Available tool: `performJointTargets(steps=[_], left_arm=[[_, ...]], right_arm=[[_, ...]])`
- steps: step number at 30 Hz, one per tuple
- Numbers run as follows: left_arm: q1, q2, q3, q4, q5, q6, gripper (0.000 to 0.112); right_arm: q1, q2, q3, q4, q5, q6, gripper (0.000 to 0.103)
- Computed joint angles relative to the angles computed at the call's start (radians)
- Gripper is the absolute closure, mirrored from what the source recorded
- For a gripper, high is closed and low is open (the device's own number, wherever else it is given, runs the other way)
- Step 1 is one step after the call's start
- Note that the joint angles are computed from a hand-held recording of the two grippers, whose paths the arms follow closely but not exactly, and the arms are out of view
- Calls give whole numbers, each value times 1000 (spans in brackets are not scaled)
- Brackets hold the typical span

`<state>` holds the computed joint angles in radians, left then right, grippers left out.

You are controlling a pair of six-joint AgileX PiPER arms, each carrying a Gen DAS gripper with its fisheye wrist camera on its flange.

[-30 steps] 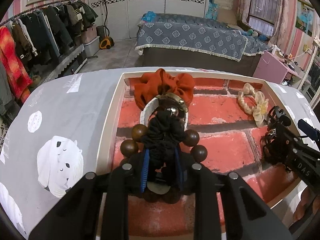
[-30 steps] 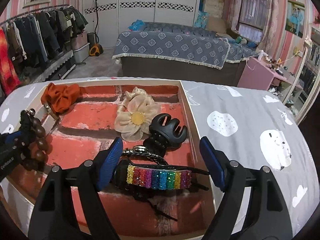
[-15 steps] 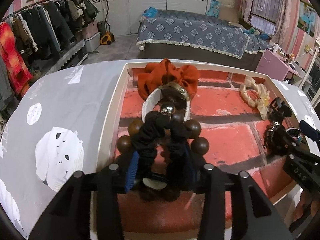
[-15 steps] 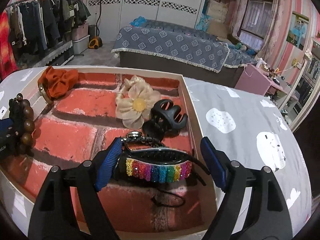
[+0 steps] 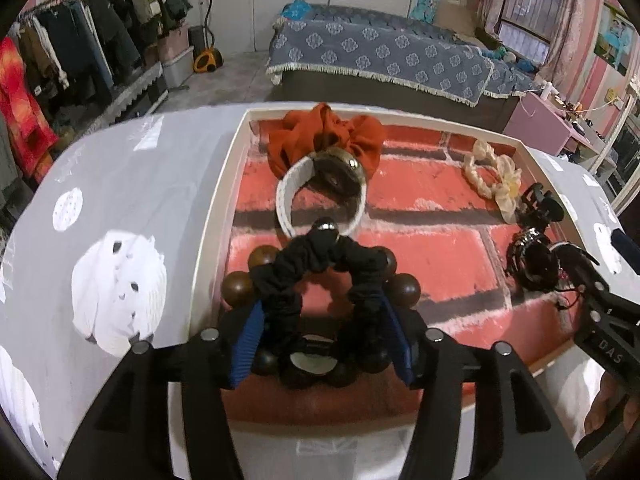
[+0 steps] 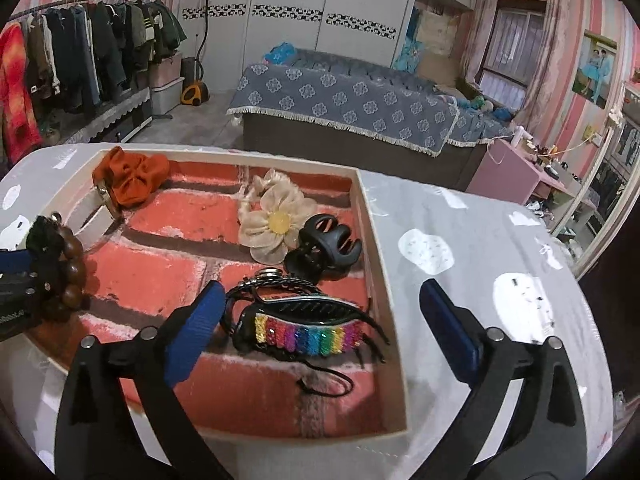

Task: Organize jewelry
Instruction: 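Carry the scrunchie and claw clip into the tray and open both tools, then move the left tool to the pineapple plush while the right tool reaches the black knot hair tie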

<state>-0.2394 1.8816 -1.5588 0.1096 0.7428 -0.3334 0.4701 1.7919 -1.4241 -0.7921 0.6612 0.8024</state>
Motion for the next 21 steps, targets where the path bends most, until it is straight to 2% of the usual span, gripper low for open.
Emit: performJointTargets(steps=[2,10,11,12,14,15,18,21], left_arm=[[9,2,-7,-44,27,28,55],[12,-56,59,-78,38,38,53],[10,-72,78,-72,33,34,52],[8,-87,95,-72,28,36,42],[-5,-138,149,-51,3,22,29],[-27,-163,175,19,-2,-38,27],[-51,-210,230,82,-19,-76,27],[-43,-258,278,44,-15,-52,26]], right_arm=[[-1,-23,15,2,9,-3,5],[8,-171,155,10,31,28,5],[10,-185,168,10,33,36,5],[13,-208,189,14,35,45,5],[14,-240,220,28,32,55,5],[15,-256,237,32,30,63,5],[32,-301,281,34,37,97,5],[61,-341,317,22,54,129,5]])
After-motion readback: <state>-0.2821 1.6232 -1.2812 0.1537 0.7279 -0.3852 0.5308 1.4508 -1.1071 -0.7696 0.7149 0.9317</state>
